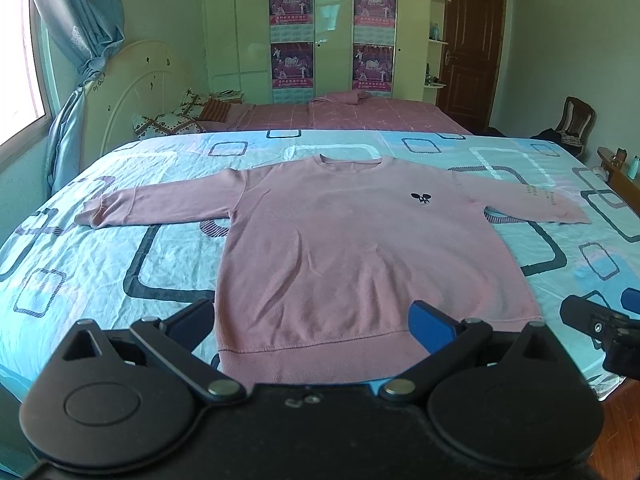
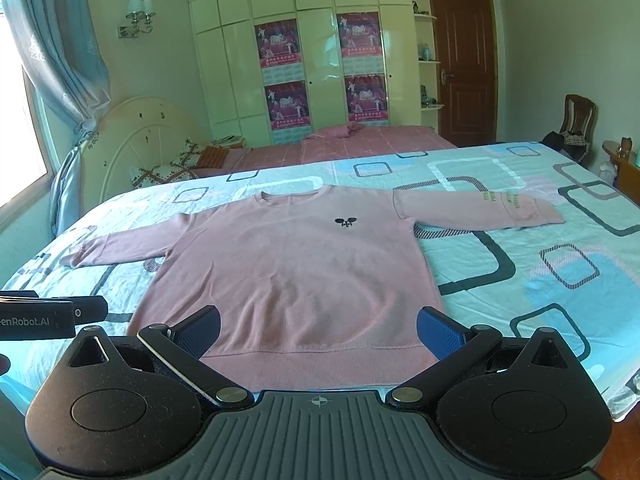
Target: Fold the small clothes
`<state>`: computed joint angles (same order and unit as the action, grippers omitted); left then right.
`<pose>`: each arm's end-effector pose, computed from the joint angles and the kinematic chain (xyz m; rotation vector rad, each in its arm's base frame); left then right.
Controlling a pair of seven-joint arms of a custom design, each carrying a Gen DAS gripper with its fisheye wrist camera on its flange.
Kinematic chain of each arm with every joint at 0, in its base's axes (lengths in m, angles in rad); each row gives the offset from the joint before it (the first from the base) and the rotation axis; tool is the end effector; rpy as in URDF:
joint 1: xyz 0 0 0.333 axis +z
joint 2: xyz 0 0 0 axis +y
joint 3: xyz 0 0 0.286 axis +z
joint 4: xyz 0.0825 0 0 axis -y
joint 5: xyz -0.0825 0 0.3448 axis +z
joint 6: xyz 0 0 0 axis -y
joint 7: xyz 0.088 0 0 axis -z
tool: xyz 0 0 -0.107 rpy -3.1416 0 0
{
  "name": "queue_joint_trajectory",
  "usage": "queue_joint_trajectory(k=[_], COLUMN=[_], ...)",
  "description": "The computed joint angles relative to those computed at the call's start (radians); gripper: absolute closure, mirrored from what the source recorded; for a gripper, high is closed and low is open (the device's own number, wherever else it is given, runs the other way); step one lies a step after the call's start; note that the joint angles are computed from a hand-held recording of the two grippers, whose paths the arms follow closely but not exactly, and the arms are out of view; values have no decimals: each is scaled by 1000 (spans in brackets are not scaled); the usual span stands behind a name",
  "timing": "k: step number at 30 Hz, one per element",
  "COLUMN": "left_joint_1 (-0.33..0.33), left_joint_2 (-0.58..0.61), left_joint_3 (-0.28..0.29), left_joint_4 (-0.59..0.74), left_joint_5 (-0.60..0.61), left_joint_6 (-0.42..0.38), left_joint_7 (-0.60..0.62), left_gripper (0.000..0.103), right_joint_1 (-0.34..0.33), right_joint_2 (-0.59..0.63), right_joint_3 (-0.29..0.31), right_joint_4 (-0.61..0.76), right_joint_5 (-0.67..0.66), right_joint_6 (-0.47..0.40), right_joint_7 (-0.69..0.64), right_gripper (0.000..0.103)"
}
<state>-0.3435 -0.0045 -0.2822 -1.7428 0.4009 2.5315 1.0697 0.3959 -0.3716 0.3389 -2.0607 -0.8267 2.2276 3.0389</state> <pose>0.4616 -0.3392 0.6299 -1.4120 2.0394 -0.9047 0.3415 0.3121 0.6256 -1.2925 1.8806 -0.8737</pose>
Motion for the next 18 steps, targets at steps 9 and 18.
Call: queue_joint_trajectory(k=[9, 18], left_joint_1=[-15, -51], left_joint_2=[60, 155], left_joint_3=[14, 47], left_joint_4=[67, 175], left_joint_5=[12, 40], left_joint_6=[-20, -57], left_joint_7=[7, -1], left_gripper=[0, 0], right_joint_1=[-11, -25], right_joint_2=[22, 43], right_joint_3=[-16, -47], right_joint_4=[12, 16], right_joint_5=[-4, 4], right_joint_6=[1, 16], right_joint_7=[1, -21], right_gripper=[0, 0])
